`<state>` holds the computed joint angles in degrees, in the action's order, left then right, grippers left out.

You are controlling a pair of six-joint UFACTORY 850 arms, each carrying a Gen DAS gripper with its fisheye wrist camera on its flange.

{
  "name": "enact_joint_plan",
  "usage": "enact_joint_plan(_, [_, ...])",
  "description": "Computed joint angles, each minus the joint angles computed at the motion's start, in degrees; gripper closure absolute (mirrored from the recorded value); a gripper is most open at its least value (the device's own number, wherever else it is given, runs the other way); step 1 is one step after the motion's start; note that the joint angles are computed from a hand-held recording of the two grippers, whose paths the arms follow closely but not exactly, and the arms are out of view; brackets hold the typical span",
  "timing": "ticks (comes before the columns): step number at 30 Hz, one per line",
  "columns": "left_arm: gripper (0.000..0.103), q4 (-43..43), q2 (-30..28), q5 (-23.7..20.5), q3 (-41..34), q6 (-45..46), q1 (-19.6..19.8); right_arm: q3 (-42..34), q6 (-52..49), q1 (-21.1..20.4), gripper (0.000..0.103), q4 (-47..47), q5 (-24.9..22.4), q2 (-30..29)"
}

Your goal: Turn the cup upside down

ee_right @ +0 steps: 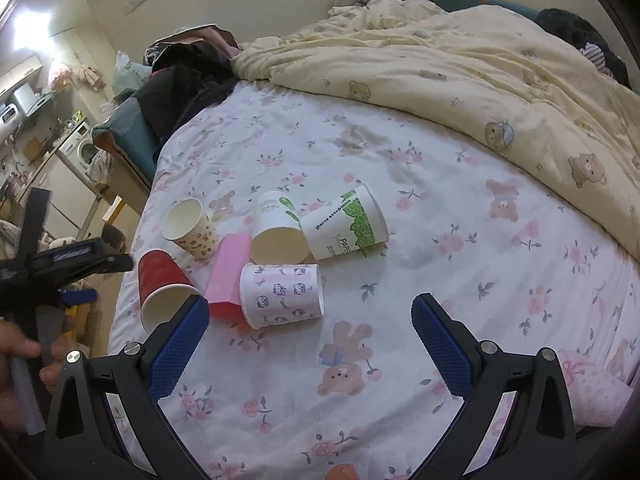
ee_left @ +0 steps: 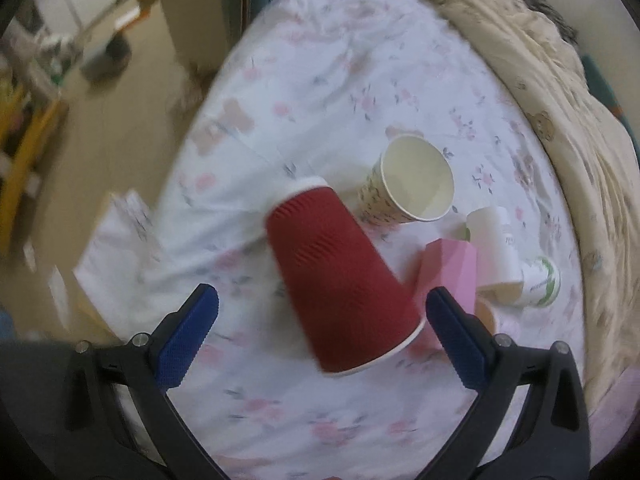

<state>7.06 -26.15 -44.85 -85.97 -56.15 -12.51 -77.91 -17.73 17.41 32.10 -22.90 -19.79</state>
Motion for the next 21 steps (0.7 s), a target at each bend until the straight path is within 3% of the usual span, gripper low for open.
enact_joint_plan(4, [0.002, -4.36, -4.45, -2.33, -3.38, 0.14, 0.07, -0.02, 1.85, -0.10, 0.000, -1.75, 0.31, -0.09])
enact_joint_plan(10, [0.007, -2.87, -9.69, -7.71, -8.21, -0.55, -1.11, 0.52, 3.05, -0.63, 0.000, -2.26, 0.78, 0.31])
enact_joint_plan(13, [0.007, -3.19, -10.62, -8.54, -8.81, -0.13, -1.31, 0.56, 2.55, -0.97, 0.000, -1.34, 0.76, 0.38])
enact_joint_plan(21, [0.020, -3.82, -9.42, -7.19, -8.03, 3.71, -1.70, 0.61, 1.44, -1.01, 0.000, 0.03, 0.61, 0.60])
